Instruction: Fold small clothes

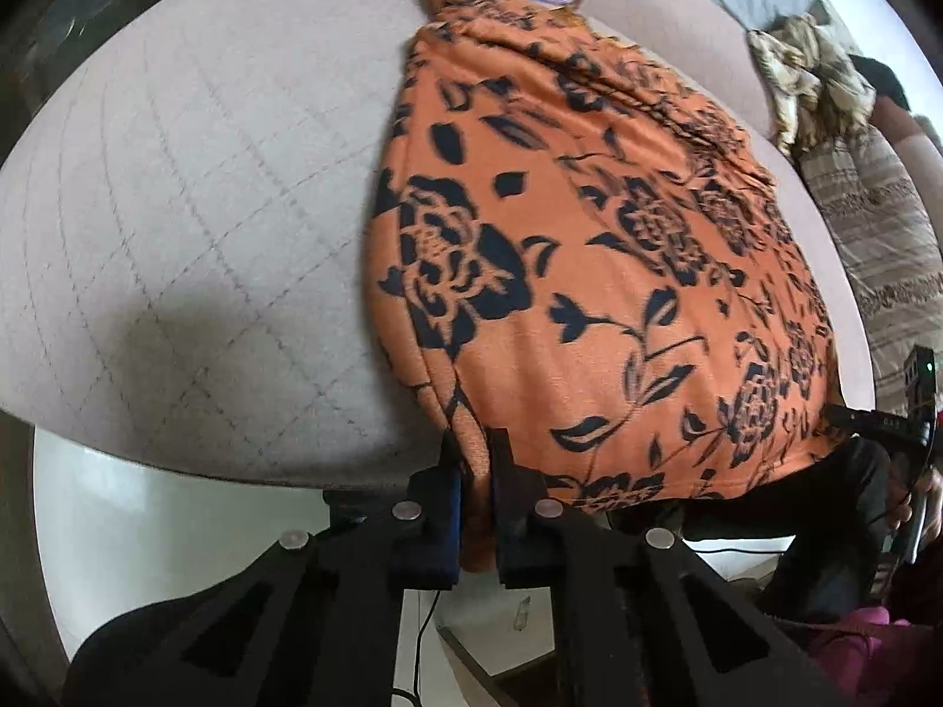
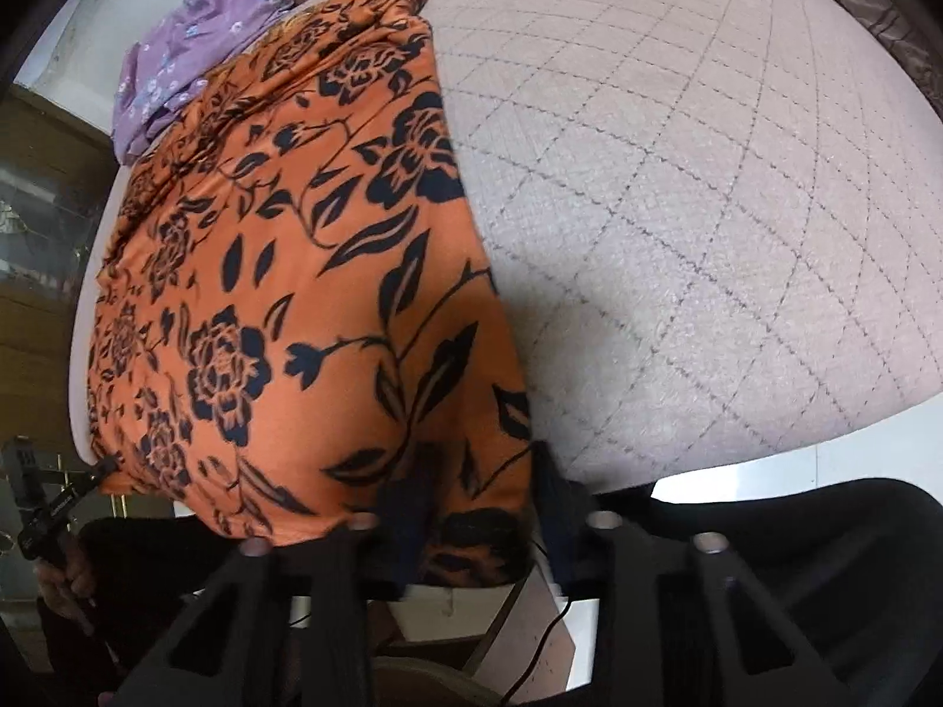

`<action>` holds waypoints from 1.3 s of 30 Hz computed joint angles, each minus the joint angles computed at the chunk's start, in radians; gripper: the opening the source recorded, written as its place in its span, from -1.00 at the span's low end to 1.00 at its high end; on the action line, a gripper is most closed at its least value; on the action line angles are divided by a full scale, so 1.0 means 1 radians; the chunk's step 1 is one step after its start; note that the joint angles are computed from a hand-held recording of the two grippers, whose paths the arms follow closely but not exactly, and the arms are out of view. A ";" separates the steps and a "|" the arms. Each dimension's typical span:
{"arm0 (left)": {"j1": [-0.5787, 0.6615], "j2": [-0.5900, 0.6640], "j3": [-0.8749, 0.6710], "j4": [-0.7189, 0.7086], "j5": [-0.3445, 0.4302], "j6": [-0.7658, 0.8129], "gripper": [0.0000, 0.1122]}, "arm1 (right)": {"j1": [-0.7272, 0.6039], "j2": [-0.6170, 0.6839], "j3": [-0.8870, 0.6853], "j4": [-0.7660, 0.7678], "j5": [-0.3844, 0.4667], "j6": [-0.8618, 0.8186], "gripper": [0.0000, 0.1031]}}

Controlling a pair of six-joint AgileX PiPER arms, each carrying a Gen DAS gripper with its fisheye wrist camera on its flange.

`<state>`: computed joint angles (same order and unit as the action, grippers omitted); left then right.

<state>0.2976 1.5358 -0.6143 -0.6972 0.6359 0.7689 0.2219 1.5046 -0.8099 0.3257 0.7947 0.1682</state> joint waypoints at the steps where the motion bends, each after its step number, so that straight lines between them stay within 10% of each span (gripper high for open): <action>1: 0.004 -0.010 0.002 -0.012 0.007 0.018 -0.86 | -0.018 -0.002 0.002 0.047 0.017 -0.036 -0.83; 10: 0.036 -0.030 -0.012 -0.021 0.048 0.046 -0.83 | -0.038 0.021 -0.037 0.127 0.079 -0.077 -0.78; 14: -0.022 0.037 -0.044 0.061 0.019 -0.088 -0.53 | -0.079 0.057 -0.025 0.165 0.104 -0.132 -0.72; 21: -0.021 0.047 -0.065 -0.019 0.038 -0.030 -0.89 | -0.037 0.026 -0.017 0.120 0.068 -0.115 -0.84; 39: 0.184 0.101 -0.457 -0.212 0.344 0.056 -0.89 | -0.249 0.001 -0.286 0.576 0.147 -0.434 -0.85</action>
